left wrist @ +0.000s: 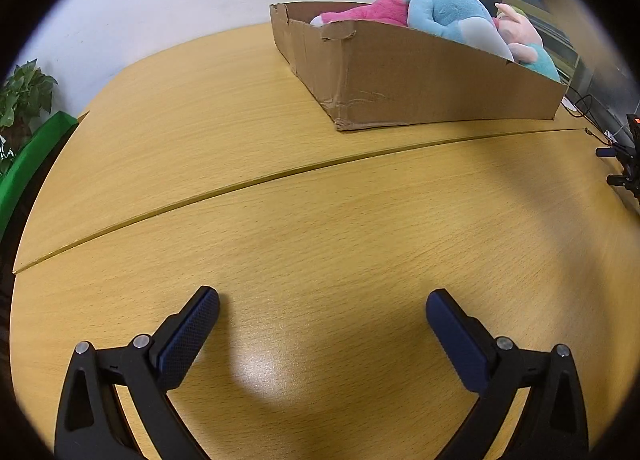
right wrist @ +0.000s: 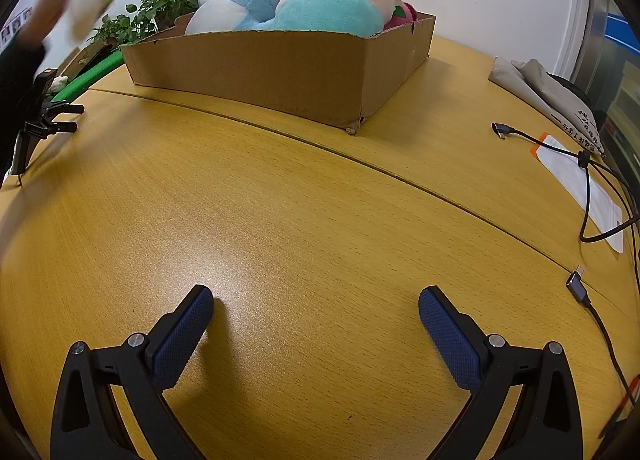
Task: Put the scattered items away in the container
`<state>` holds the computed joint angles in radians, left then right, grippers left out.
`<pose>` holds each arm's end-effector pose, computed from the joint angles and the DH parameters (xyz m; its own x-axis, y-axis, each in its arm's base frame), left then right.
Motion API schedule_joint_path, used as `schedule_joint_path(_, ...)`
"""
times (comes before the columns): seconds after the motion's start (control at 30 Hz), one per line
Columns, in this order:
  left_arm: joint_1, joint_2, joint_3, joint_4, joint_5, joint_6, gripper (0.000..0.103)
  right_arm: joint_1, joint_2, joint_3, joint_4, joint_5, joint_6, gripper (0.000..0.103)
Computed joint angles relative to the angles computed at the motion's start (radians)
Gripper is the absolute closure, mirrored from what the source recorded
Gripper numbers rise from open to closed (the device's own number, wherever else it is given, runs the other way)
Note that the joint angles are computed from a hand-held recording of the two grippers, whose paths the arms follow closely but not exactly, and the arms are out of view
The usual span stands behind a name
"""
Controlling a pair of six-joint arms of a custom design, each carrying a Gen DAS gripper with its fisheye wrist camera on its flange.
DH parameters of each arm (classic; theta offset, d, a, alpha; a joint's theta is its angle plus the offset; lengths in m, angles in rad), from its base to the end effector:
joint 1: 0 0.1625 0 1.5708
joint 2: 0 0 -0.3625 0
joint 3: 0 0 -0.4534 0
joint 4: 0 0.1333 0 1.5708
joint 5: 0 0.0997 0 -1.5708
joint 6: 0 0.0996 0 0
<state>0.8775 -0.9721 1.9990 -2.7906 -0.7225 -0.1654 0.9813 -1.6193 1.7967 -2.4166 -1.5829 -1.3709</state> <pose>-0.1911 -0.5555 0.0284 -0.6956 0.1834 -0.6946 0.5198 0.7959 -0.3103 -0.2064 -0.5461 0.4282 -0.5918 -0.5277 0.6093 -0.7239 0.6805 -0.1137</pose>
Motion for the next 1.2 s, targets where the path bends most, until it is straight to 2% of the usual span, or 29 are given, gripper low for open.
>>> schedule_joint_path(1.2, 0.003, 0.022, -0.014, -0.013, 0.001, 0.002, 0.000, -0.001, -0.002, 0.003, -0.004, 0.000, -0.001, 0.000)
